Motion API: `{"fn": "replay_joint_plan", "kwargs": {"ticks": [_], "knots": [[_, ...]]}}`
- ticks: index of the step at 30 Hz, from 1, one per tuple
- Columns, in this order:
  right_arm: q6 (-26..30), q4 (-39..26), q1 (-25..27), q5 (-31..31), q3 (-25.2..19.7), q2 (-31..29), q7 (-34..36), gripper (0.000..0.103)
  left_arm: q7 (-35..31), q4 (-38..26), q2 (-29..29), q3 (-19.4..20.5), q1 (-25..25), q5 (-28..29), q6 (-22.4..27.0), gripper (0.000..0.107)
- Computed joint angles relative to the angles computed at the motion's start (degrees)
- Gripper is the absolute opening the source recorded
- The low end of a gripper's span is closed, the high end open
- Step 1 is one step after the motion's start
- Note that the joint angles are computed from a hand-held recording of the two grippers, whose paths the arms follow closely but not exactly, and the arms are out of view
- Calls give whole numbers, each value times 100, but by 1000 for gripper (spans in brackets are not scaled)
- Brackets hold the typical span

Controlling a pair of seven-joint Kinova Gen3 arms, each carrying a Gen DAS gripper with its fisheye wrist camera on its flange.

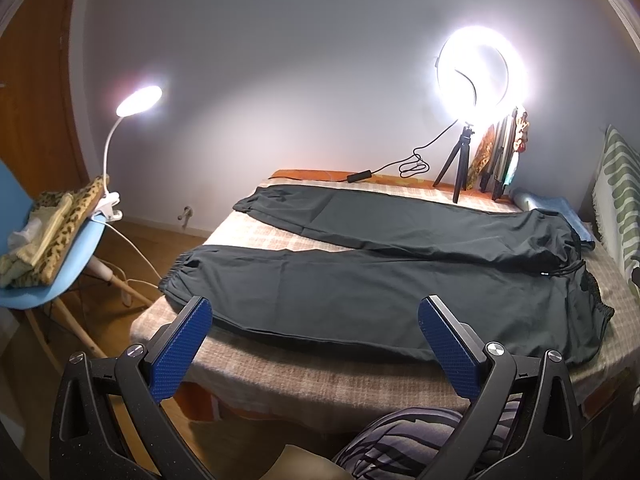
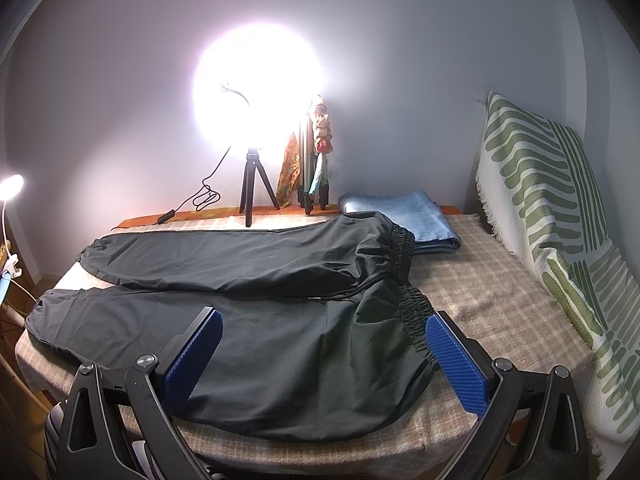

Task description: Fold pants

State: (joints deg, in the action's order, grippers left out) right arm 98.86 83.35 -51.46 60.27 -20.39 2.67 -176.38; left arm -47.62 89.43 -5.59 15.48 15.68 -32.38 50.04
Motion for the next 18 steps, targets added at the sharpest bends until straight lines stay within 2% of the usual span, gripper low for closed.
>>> {"fn": "replay_joint_plan", "kwargs": {"ticks": [9,18], "knots": [[-46,16,17,-1,-2,-9,26,103,18,12,8,2,4,-14,-17,103],[-71,-155,97,49,67,8,450,103,-235,-132,107,-185,-94,258,-78,103]]}}
